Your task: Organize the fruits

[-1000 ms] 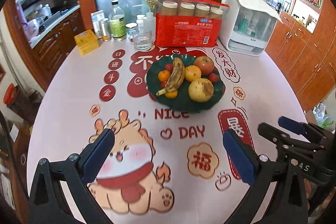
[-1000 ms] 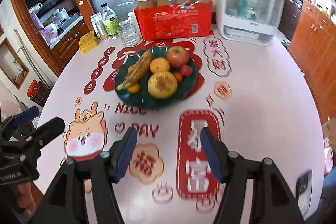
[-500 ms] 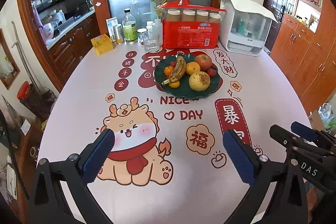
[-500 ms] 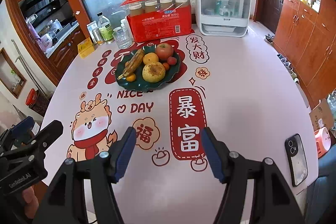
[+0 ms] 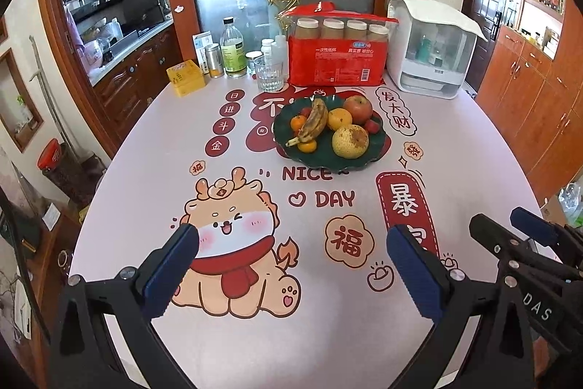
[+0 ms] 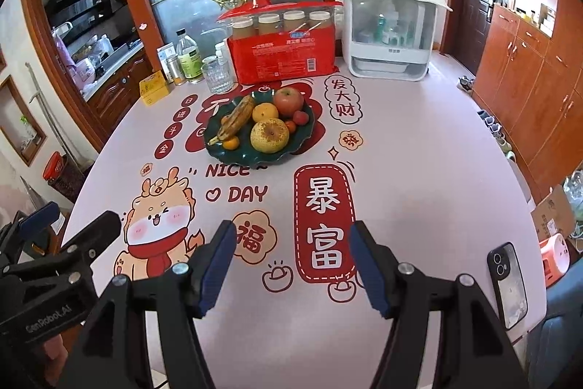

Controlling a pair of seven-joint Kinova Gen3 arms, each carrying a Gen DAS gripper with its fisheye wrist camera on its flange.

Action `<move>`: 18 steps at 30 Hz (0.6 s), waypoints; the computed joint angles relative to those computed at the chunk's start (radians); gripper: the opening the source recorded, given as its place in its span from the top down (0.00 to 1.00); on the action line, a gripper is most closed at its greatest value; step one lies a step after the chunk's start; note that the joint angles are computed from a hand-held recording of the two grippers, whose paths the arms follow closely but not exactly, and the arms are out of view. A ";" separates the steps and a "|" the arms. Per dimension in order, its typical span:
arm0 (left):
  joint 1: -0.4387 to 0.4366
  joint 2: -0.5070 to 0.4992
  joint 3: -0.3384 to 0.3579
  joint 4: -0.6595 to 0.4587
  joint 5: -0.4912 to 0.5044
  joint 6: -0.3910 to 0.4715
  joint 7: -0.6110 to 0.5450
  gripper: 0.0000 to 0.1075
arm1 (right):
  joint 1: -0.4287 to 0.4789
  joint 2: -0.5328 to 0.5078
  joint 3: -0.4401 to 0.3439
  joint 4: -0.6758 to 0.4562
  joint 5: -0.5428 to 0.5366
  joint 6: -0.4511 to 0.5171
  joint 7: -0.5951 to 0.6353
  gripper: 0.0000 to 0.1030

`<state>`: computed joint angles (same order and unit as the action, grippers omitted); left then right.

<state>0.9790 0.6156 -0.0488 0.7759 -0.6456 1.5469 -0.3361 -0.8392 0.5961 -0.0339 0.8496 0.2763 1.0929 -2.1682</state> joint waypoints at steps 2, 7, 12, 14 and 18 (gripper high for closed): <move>-0.001 -0.001 0.000 0.002 0.001 -0.001 0.001 0.05 | 0.002 0.001 -0.003 -0.001 -0.002 -0.001 0.010 0.38; 0.002 -0.001 0.001 0.001 0.005 0.004 0.017 0.05 | 0.007 0.005 -0.007 -0.009 -0.011 0.000 0.028 0.38; 0.003 0.004 0.000 -0.007 0.008 0.013 0.031 0.05 | 0.007 0.006 -0.007 -0.011 -0.018 0.001 0.038 0.38; 0.002 0.001 0.001 -0.002 0.009 0.008 0.030 0.05 | 0.006 0.006 -0.005 -0.009 -0.018 -0.001 0.038 0.38; 0.002 0.004 0.002 -0.009 0.012 0.013 0.030 0.05 | 0.006 0.009 -0.006 -0.015 -0.022 0.008 0.040 0.38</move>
<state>0.9809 0.6198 -0.0471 0.7672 -0.6339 1.5596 -0.3066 -0.8332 0.6047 -0.0402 0.8349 0.2543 1.1010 -2.1284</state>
